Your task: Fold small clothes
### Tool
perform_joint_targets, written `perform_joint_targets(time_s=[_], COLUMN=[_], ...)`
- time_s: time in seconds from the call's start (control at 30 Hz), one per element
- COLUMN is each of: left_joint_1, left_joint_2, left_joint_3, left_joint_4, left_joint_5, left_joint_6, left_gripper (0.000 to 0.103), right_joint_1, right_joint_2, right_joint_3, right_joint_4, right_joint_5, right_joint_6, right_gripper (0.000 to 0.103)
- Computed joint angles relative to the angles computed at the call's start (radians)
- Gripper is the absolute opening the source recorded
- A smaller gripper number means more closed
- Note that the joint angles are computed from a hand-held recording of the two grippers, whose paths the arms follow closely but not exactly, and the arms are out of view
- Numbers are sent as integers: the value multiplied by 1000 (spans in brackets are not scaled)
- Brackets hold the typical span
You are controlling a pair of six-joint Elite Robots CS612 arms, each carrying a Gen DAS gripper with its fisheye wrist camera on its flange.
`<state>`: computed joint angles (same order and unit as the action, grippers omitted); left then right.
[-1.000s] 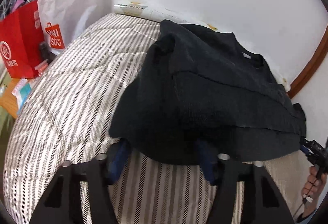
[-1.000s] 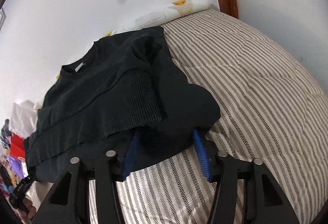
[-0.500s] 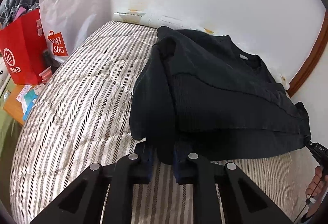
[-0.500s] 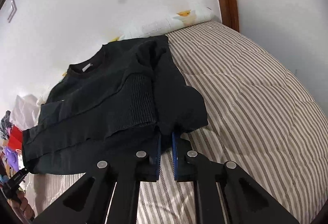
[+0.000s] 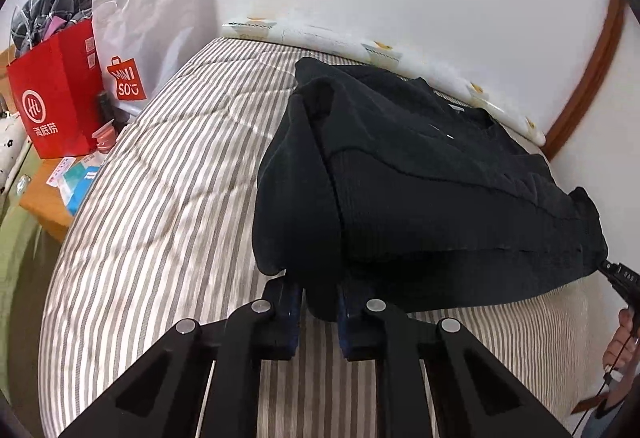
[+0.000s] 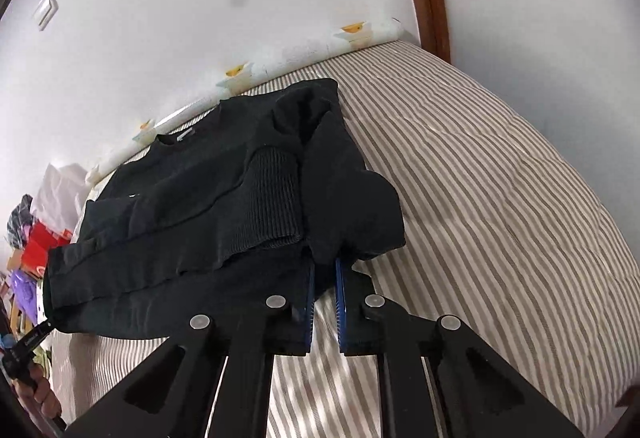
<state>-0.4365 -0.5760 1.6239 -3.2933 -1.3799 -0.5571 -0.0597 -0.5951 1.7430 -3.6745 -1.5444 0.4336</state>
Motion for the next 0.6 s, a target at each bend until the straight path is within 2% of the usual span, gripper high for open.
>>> perform_joint_targets(time_s=[0.23, 0.43, 0.6], left_joint_1=[-27, -34, -33], left_joint_2=[-37, -43, -54], left_joint_3=[108, 122, 129], left_joint_4=[-63, -57, -26], left_joint_5=[-1, 9, 6], left_joint_6=[2, -10, -3], left_gripper=[14, 15, 20], right_joint_1=[-3, 2, 23], right_joint_2=[-12, -13, -28], right_joint_3=[96, 122, 144], right_joint_4=[-65, -78, -118], right_joint_5=[0, -26, -120], right_joint_6=[-41, -54, -69], right_gripper=[9, 10, 13])
